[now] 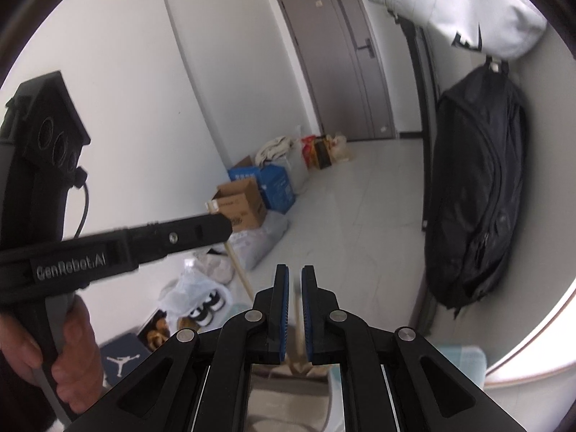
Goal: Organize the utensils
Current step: 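Open the right gripper, then the left, dropping chopsticks into the holder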
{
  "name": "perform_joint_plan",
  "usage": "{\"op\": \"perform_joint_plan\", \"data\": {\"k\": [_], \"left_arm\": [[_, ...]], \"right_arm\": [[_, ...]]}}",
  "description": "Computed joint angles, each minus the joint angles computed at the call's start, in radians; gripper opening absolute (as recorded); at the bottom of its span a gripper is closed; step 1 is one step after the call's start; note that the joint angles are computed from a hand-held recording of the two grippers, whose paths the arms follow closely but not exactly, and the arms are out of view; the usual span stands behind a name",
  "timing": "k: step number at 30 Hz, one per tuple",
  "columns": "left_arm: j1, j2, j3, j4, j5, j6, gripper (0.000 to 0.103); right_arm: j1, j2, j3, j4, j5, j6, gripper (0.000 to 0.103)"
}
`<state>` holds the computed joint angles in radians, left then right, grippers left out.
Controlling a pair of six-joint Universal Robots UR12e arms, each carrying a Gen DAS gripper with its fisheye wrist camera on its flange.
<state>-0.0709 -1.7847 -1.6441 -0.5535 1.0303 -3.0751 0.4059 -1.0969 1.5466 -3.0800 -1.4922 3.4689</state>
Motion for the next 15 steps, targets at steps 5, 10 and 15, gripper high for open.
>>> {"op": "perform_joint_plan", "data": {"k": [5, 10, 15], "left_arm": [[0.011, 0.011, -0.018, 0.014, -0.002, -0.038, 0.033], [0.025, 0.031, -0.040, 0.026, -0.019, -0.080, 0.053], [0.022, 0.055, -0.062, 0.057, 0.025, -0.084, 0.054]], "right_arm": [[0.003, -0.021, 0.033, -0.009, 0.000, 0.013, 0.026], [0.007, -0.045, 0.071, -0.058, -0.007, 0.043, 0.047], [0.017, -0.061, 0.092, -0.076, -0.028, 0.051, 0.050]]}}
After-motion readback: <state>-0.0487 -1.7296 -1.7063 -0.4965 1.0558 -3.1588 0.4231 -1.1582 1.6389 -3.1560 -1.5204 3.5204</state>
